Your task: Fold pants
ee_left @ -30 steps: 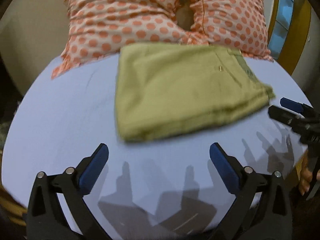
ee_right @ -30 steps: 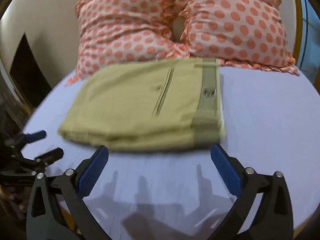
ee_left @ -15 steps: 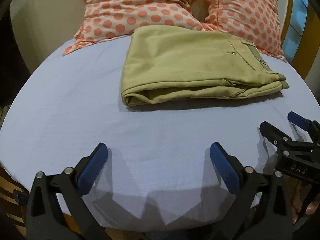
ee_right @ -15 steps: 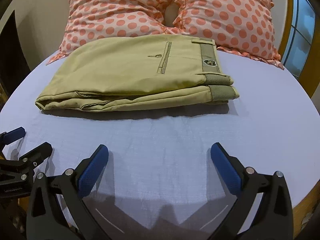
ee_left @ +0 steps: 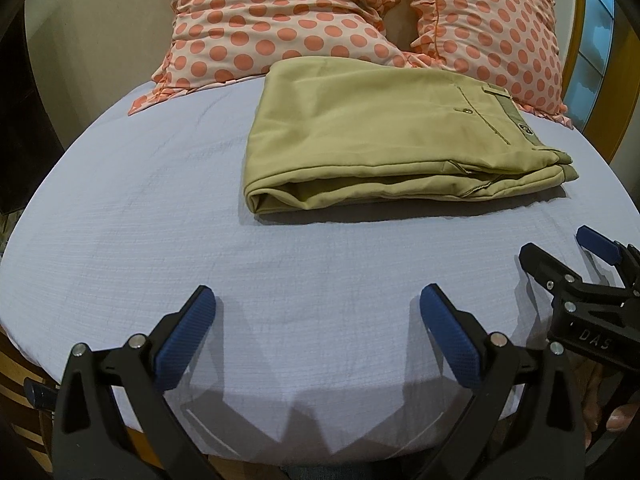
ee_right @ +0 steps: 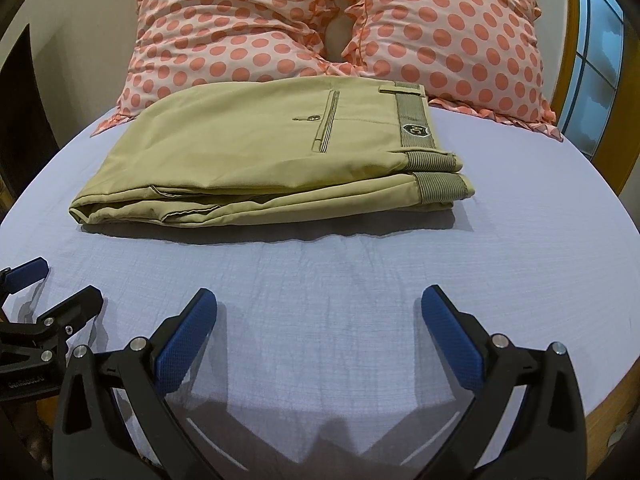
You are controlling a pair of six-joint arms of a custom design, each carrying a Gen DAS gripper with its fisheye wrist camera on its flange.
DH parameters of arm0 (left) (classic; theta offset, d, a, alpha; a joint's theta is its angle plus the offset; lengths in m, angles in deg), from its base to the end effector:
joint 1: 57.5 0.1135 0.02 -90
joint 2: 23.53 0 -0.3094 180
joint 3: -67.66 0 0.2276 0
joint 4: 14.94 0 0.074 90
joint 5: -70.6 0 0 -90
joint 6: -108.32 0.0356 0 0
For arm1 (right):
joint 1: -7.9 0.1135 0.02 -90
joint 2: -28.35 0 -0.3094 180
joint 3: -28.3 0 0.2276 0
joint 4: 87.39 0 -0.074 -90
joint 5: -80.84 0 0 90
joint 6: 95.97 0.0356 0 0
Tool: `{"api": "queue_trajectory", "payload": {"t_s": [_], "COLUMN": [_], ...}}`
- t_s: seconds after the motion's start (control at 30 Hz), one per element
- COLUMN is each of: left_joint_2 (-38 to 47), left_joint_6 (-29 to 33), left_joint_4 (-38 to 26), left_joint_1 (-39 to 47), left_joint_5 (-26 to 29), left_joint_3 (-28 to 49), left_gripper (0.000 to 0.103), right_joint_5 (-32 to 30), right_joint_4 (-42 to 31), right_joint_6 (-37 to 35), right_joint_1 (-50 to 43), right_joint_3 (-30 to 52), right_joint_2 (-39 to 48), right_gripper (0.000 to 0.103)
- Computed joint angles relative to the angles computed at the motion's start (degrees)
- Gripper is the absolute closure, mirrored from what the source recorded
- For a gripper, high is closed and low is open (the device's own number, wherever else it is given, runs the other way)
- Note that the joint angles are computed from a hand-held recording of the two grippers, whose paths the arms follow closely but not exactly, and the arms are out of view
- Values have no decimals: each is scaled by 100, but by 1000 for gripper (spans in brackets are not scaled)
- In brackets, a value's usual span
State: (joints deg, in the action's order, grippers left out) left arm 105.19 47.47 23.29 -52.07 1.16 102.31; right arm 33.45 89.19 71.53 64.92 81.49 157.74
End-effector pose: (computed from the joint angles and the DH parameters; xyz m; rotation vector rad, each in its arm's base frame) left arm 0.2577 0.0119 0.0391 0.6408 2.3832 -0.2017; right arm 0.1774 0.2290 0.0330 0.5071 2.3317 -0.1597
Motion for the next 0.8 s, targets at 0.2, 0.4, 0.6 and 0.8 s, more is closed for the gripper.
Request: {"api": "queue_trajectory", "payload": {"t_s": [0.2,0.4,0.6,0.8], "left_joint_2": [4,3,-7,-39], "left_joint_6": [2,10,-6,-7], "left_joint_4": [5,-8,-37,-116], "left_joint_1": [-1,5,-6,-13], "left_joint_5": [-1,6,-9,-21], "left_joint_3": [-1,9,12,39], "left_gripper": [2,2,2,2], "right_joint_5": [56,128,127,131], "right_joint_4": [-91,-116,-121,-126], "right_joint_6": [80,133,136,146], "right_joint_1": [22,41,42,48], "right_joint_3": [56,76,82,82], "right_joint_2": [21,49,53,53], "right_gripper": [1,1,1,1]}}
